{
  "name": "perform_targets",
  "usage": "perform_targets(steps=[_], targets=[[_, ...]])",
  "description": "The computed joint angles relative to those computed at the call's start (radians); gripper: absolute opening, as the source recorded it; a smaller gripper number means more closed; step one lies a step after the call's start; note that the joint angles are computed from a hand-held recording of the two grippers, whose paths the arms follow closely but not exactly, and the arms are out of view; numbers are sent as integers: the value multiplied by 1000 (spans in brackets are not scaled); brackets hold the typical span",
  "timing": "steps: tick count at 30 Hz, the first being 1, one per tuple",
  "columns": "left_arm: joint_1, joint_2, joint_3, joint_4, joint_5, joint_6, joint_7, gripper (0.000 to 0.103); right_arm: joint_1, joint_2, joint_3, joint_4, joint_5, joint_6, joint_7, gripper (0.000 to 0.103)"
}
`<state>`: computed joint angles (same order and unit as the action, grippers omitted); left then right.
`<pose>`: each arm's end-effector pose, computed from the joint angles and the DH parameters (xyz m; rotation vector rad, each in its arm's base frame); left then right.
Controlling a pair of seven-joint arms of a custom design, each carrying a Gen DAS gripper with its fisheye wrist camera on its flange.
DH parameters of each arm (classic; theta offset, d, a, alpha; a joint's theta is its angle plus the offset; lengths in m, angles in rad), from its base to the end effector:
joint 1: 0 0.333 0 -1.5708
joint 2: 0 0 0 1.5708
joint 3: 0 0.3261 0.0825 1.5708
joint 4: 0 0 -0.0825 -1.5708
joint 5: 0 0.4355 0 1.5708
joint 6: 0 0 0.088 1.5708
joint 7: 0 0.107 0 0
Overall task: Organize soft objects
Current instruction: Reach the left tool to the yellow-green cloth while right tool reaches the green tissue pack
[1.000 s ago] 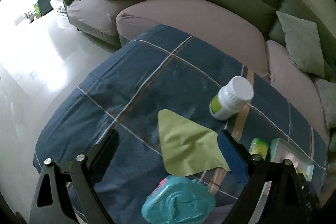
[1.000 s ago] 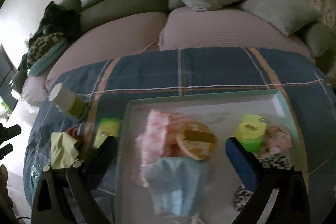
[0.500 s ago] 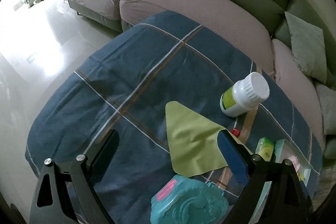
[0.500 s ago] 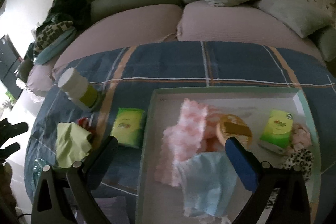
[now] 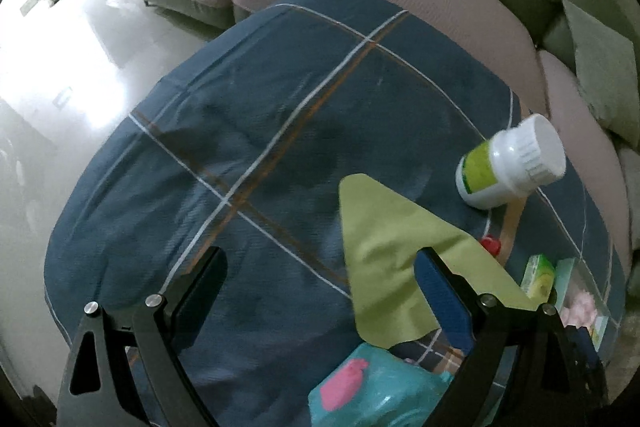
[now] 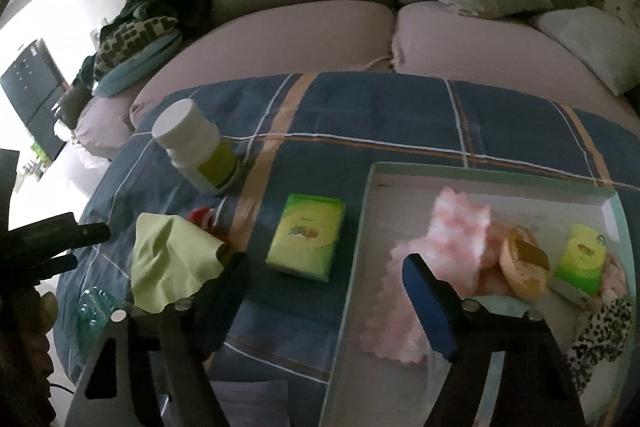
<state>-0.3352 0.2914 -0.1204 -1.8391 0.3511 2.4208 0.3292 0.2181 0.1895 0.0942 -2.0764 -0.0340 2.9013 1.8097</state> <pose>0.6321 -0.3021 0.3846 -2.5344 1.3932 -0.4477 0.6319 0.2040 0.3888 -1.8923 1.7185 -0.4129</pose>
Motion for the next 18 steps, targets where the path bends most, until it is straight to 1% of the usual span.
perform_targets(steps=[4, 8, 10, 12, 17, 18], targets=[[10, -1, 2, -11, -18, 4, -6, 95, 11, 20, -9, 25, -31, -23, 14, 68], [22, 18, -1, 0, -48, 41, 31, 95, 16, 42, -12, 51, -54, -50, 22, 68], [21, 26, 1, 9, -54, 49, 47, 95, 18, 59, -11, 71, -63, -61, 22, 63], [22, 38, 2, 20, -68, 55, 65, 95, 17, 75, -7, 90, -61, -70, 17, 61], [15, 66, 13, 57, -85, 42, 93, 95, 29, 105, -14, 126, -89, -84, 25, 60], [12, 72, 14, 65, -85, 37, 97, 95, 41, 110, -25, 134, -113, -89, 40, 59]])
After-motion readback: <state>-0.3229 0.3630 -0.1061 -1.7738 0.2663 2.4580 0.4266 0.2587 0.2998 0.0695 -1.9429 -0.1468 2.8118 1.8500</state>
